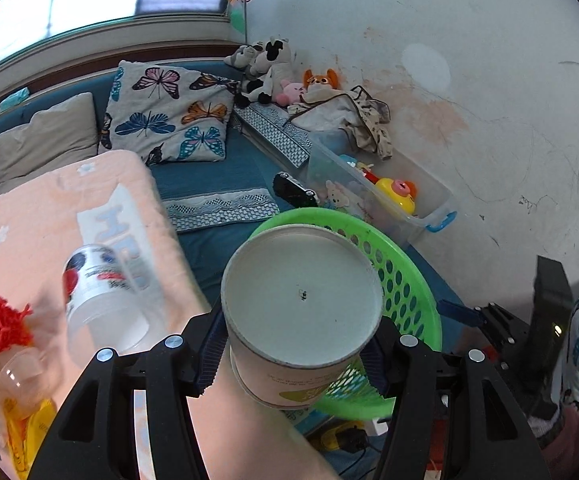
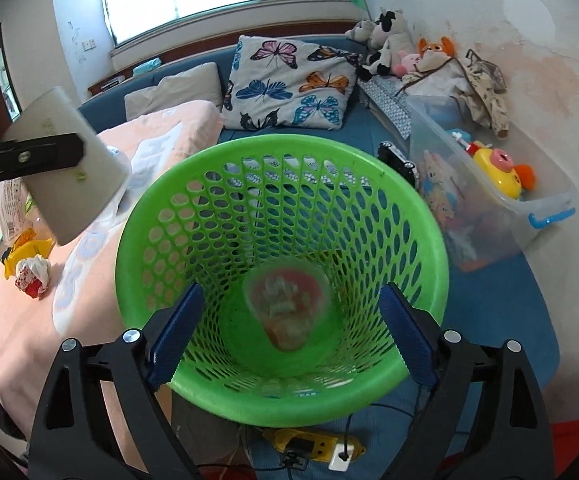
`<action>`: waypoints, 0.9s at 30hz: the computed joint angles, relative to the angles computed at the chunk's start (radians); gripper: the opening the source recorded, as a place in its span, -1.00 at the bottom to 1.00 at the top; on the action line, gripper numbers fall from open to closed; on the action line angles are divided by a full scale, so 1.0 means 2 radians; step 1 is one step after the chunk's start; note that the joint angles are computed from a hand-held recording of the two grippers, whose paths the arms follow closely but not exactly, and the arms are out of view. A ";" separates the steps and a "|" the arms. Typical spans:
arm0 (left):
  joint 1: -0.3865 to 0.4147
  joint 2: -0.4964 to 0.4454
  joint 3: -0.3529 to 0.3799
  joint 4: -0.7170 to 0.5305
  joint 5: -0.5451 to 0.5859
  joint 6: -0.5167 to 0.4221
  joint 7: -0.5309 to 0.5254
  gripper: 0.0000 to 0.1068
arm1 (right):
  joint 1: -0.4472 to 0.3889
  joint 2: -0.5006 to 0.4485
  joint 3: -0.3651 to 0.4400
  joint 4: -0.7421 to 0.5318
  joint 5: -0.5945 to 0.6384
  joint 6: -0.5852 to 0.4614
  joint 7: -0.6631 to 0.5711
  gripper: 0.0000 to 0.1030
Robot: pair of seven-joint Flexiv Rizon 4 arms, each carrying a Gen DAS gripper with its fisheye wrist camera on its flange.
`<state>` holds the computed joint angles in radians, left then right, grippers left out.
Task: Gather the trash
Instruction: 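Carry both cups over the green basket and open both tools to drop them, then grasp the crumpled red-white wrapper with the left tool while the right tool returns to the table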
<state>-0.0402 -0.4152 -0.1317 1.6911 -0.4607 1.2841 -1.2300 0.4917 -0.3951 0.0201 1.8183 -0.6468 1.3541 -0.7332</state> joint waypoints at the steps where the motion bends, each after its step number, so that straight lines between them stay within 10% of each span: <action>1: -0.001 -0.005 -0.001 -0.006 -0.001 -0.002 -0.002 0.06 | 0.004 0.004 -0.007 0.006 -0.008 0.005 0.008 0.72; 15: -0.007 -0.033 -0.010 -0.031 0.002 -0.016 -0.007 0.18 | 0.011 0.054 -0.045 0.067 -0.184 0.059 0.172 0.72; 27: 0.004 0.008 -0.016 0.027 -0.022 0.021 0.017 0.29 | -0.010 0.054 -0.014 0.064 -0.209 0.058 0.193 0.72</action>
